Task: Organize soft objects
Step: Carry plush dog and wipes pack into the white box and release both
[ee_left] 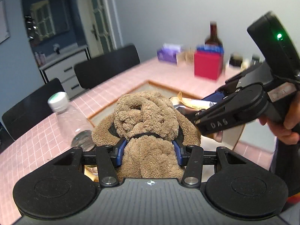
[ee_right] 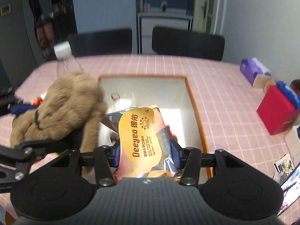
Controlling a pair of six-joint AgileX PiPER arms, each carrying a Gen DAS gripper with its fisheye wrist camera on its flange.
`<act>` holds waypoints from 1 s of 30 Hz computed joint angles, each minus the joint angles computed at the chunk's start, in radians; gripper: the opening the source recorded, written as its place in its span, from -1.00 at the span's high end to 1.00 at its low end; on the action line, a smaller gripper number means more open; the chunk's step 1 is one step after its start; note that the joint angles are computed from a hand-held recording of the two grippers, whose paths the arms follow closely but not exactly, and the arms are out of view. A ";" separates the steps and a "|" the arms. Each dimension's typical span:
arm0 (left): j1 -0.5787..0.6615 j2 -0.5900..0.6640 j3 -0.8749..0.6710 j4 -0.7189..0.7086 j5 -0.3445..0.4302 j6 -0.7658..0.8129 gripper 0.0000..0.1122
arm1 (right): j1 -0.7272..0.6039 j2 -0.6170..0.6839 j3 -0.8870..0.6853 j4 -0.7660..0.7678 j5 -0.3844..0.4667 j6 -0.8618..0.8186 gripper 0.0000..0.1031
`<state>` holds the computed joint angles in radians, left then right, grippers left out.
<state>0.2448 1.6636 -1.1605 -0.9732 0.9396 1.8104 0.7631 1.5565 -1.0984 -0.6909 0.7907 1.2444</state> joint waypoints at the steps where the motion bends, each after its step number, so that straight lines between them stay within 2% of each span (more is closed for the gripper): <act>1: -0.037 0.018 -0.022 0.041 -0.027 -0.036 0.00 | -0.014 0.013 -0.002 0.026 -0.012 -0.035 0.03; 4: -0.114 0.036 -0.017 0.120 -0.118 -0.053 0.00 | -0.051 0.041 -0.001 0.076 -0.033 -0.111 0.03; 8: -0.200 0.044 0.021 0.168 -0.266 -0.039 0.00 | -0.082 0.091 -0.038 0.055 -0.002 -0.194 0.03; 10: -0.237 0.062 0.004 0.238 -0.304 -0.108 -0.01 | -0.121 0.121 -0.069 0.083 -0.009 -0.285 0.03; 14: -0.279 0.117 -0.075 0.355 -0.294 -0.234 -0.02 | -0.167 0.193 -0.129 0.096 -0.015 -0.416 0.02; 17: -0.293 0.126 -0.092 0.423 -0.289 -0.256 -0.04 | -0.188 0.258 -0.166 0.045 -0.024 -0.470 0.02; 20: -0.312 0.151 -0.115 0.474 -0.296 -0.294 -0.06 | -0.218 0.299 -0.193 0.055 -0.053 -0.528 0.01; 25: -0.332 0.212 -0.163 0.520 -0.314 -0.337 -0.13 | -0.260 0.343 -0.235 0.094 -0.072 -0.596 0.00; 30: -0.345 0.263 -0.195 0.566 -0.324 -0.375 -0.21 | -0.288 0.406 -0.307 0.157 -0.048 -0.686 -0.02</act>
<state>-0.1005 1.9263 -1.3560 -0.4070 0.6159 1.4350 0.4749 1.9630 -1.4051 -0.5338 0.7429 0.5585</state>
